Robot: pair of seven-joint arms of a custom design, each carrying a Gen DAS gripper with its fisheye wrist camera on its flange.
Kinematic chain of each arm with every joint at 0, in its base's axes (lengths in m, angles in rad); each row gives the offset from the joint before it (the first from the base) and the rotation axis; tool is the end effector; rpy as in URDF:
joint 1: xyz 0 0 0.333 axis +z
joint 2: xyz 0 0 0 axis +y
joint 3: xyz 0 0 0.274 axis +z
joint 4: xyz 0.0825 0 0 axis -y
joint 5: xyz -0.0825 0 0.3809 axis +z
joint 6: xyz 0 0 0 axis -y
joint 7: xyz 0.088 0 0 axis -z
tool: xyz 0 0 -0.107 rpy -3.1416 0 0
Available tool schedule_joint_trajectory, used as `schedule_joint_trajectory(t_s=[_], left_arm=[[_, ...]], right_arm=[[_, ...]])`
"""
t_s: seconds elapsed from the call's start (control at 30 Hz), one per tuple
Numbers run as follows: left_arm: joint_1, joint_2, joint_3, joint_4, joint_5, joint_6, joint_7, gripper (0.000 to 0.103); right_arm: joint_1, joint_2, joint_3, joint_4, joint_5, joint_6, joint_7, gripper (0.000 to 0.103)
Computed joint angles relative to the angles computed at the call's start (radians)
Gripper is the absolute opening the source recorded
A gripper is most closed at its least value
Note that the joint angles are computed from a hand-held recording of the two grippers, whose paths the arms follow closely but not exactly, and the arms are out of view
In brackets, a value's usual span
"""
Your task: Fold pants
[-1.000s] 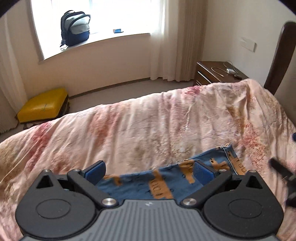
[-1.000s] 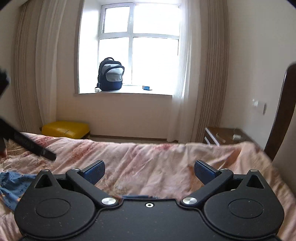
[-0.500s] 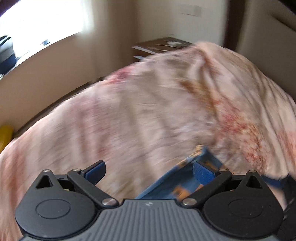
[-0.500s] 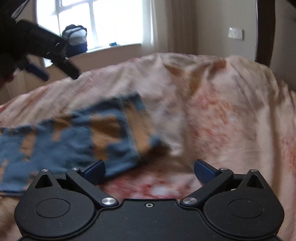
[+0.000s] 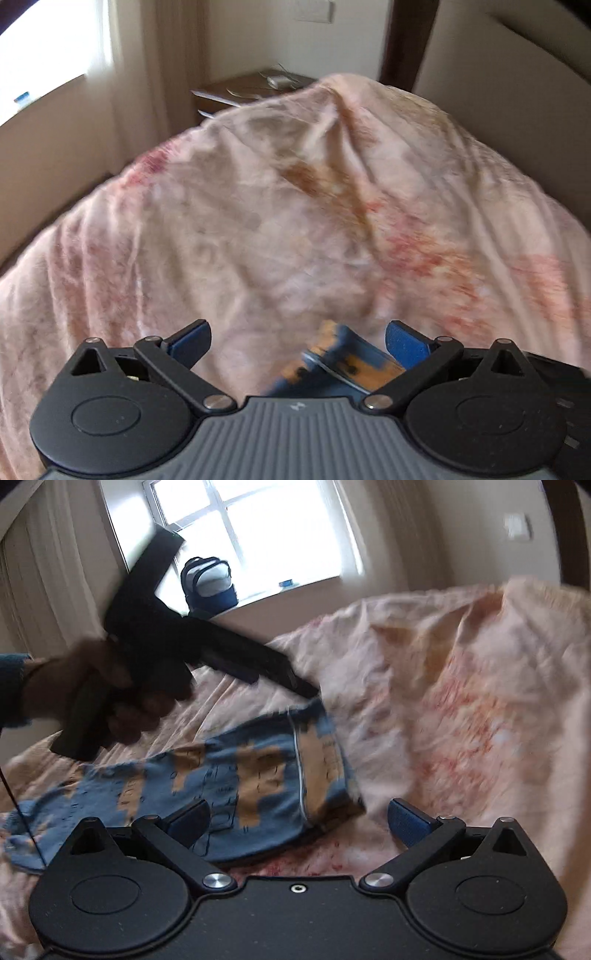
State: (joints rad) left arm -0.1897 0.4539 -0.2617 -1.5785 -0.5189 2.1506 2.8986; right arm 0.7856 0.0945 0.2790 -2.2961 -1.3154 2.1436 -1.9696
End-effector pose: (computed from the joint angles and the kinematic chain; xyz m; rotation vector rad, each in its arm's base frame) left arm 0.6070 -0.2937 0.3675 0.1295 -2.9391 0.8618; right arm 0.2825 0.4272 0.2729 -0.8938 2.0793 -0.7247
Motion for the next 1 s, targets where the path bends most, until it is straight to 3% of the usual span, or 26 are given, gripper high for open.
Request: schedule_joint_trajectory(t_s=[0.1, 0.2, 0.27, 0.33, 0.43, 0.5, 0.57, 0.63, 0.7, 0.77, 0.8, 0.9, 1.0], left_arm=[[-0.013, 0.031, 0.019, 0.085, 0.059, -0.139, -0.096, 0.103], [-0.023, 0.047, 0.027, 0.108, 0.075, -0.185, -0.188, 0.103], [-0.034, 0.067, 0.027, 0.134, 0.080, -0.213, -0.261, 0.103], [-0.025, 0.069, 0.014, 0.139, 0.057, -0.241, -0.279, 0.103], [-0.035, 0.060, 0.009, 0.120, 0.048, -0.219, -0.304, 0.103], [-0.047, 0.062, 0.015, 0.122, 0.063, -0.221, -0.349, 0.103], [-0.051, 0.066, 0.016, 0.127, 0.066, -0.227, -0.389, 0.102], [-0.042, 0.075, 0.013, 0.139, 0.052, -0.251, -0.416, 0.102], [-0.045, 0.070, 0.019, 0.131, 0.062, -0.249, -0.446, 0.102], [-0.051, 0.049, 0.025, 0.101, 0.080, -0.225, -0.471, 0.102], [-0.056, 0.033, 0.027, 0.077, 0.093, -0.201, -0.472, 0.102], [-0.062, -0.034, 0.026, -0.025, 0.114, -0.095, -0.438, 0.102], [-0.063, -0.069, 0.026, -0.068, 0.120, -0.071, -0.445, 0.103]], right_arm=[[-0.009, -0.026, -0.006, -0.052, -0.072, 0.042, 0.138, 0.100], [-0.005, -0.024, 0.004, -0.066, -0.110, 0.007, 0.244, 0.092], [0.000, -0.021, 0.010, -0.063, -0.112, -0.017, 0.242, 0.080], [0.000, -0.012, 0.010, -0.051, -0.103, -0.023, 0.203, 0.076], [-0.007, -0.002, 0.004, -0.036, -0.028, 0.005, 0.151, 0.066], [-0.006, -0.009, 0.002, -0.056, -0.036, 0.014, 0.228, 0.061], [-0.003, -0.021, 0.003, -0.076, -0.065, 0.009, 0.317, 0.060], [-0.001, -0.009, 0.006, -0.063, -0.065, -0.007, 0.320, 0.061], [-0.002, 0.018, 0.005, -0.021, -0.019, -0.024, 0.214, 0.059], [0.005, 0.053, 0.003, 0.030, 0.046, -0.073, 0.081, 0.045], [0.010, 0.064, 0.000, 0.043, 0.061, -0.088, 0.050, 0.034], [0.022, 0.073, -0.011, 0.046, 0.050, -0.110, 0.045, 0.021], [0.034, 0.092, -0.012, 0.085, 0.074, -0.158, -0.046, 0.017]])
